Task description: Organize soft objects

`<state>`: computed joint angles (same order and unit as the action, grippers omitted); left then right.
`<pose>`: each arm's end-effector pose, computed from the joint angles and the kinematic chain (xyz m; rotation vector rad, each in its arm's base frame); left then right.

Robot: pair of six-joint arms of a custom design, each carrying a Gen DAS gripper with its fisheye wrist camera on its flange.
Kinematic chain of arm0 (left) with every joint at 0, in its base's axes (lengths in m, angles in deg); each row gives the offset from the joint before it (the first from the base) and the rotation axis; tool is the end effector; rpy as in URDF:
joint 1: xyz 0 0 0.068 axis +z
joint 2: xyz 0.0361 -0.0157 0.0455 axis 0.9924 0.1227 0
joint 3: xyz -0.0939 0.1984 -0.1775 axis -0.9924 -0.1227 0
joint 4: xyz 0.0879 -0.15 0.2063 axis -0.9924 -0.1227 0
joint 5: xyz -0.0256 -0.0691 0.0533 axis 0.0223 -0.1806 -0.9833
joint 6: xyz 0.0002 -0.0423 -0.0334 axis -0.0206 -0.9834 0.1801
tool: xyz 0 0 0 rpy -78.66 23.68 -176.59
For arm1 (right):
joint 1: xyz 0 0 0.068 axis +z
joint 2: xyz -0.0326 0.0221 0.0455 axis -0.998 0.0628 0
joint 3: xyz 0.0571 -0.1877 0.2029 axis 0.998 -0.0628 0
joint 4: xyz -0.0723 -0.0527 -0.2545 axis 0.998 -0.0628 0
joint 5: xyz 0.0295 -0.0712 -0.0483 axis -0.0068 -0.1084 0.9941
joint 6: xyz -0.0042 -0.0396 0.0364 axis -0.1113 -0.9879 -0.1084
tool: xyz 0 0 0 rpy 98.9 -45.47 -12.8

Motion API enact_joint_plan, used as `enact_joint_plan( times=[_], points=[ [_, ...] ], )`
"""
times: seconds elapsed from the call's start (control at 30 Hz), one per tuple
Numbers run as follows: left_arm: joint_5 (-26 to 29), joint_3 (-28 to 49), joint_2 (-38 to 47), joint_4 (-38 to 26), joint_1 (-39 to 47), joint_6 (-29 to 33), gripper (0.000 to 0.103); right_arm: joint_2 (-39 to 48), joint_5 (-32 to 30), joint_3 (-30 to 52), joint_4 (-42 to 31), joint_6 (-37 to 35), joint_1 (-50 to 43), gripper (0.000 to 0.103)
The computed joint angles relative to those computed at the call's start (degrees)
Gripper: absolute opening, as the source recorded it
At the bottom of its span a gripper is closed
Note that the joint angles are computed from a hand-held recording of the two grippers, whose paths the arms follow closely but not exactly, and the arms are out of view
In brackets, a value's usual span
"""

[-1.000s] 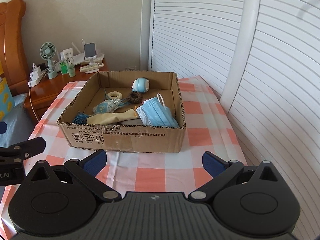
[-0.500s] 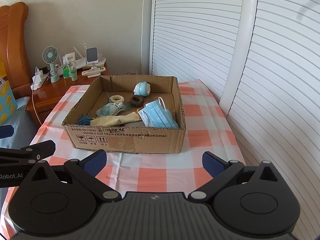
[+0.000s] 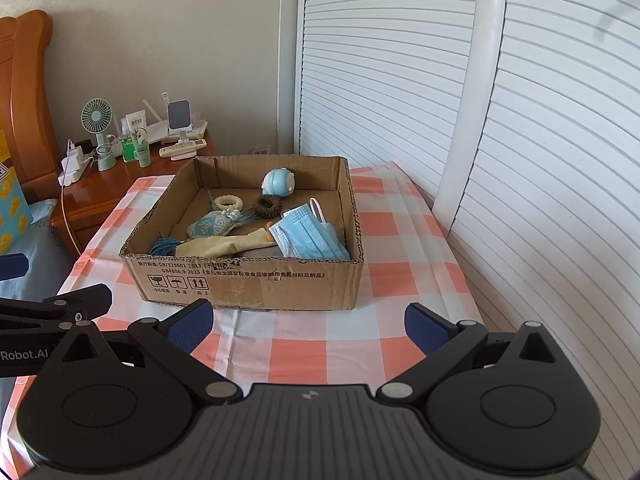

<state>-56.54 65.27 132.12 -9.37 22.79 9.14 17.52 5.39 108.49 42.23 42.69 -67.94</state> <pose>0.1827 -0.2650 0.2325 -0.1771 2.2153 0.1009 0.2325 0.0760 0.2382 -0.3657 2.2507 0.1068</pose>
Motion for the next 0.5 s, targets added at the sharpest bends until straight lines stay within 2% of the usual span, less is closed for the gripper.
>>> enact_joint_plan(
  times=[0.5],
  points=[
    [0.36,0.53,0.52,-0.22,-0.12,-0.17,0.102,0.05,-0.11,-0.07,-0.04,0.18,-0.23,0.103]
  ],
)
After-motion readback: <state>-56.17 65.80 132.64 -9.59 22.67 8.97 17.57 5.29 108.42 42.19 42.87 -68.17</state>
